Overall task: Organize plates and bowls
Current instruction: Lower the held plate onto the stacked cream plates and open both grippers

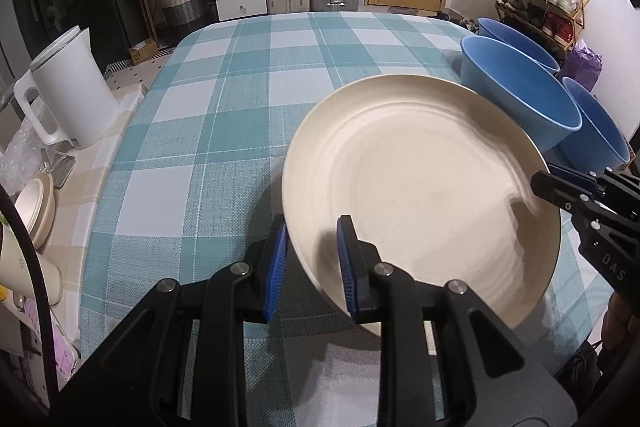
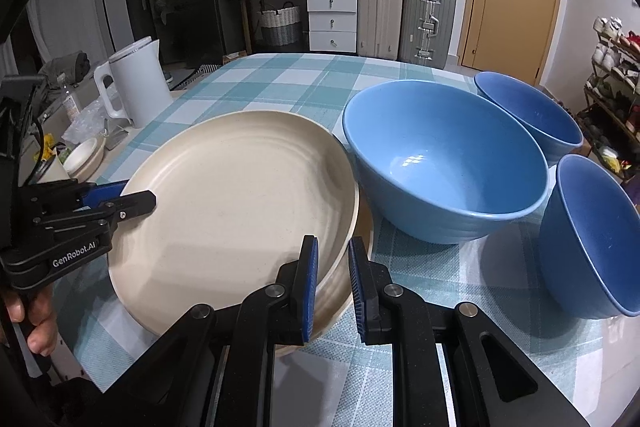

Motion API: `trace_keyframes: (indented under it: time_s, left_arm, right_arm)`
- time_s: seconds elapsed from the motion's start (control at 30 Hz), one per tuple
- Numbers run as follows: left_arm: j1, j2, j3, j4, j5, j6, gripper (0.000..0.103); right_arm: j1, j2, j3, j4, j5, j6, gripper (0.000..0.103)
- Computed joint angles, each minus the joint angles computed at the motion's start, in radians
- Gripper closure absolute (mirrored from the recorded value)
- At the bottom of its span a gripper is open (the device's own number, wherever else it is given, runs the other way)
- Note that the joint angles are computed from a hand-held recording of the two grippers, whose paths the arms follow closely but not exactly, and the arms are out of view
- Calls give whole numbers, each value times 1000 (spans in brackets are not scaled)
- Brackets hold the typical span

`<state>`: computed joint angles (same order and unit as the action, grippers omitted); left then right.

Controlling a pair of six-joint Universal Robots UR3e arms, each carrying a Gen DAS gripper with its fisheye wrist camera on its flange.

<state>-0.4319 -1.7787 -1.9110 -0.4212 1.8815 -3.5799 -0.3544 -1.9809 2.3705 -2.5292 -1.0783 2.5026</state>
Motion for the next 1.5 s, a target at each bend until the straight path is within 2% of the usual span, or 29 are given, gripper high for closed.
trace_keyframes:
  time_s: [0.33, 0.77, 1.1, 1.17, 1.3, 1.5]
  left_arm:
    - [-20, -64, 32, 8, 29, -1, 83]
    - [-71, -127, 100, -38, 119, -2, 82]
    - [-95, -177, 148, -67, 157, -13, 81]
    - [-101, -187, 155, -68, 171, -11, 81]
    - [-92, -177, 140, -54, 154, -9, 81]
    - [-67, -149, 108, -34, 107, -2, 79]
  right_arm:
    - [16, 3, 36, -71, -28, 18, 87]
    - [45, 10, 108, -214, -92, 34, 87]
    - [68, 66, 131, -309, -138, 47, 87]
    - [92, 99, 138, -365, -165, 56, 87]
    - [99, 113, 159, -410, -178, 59, 87]
    - [74, 98, 142, -351, -151, 36, 86]
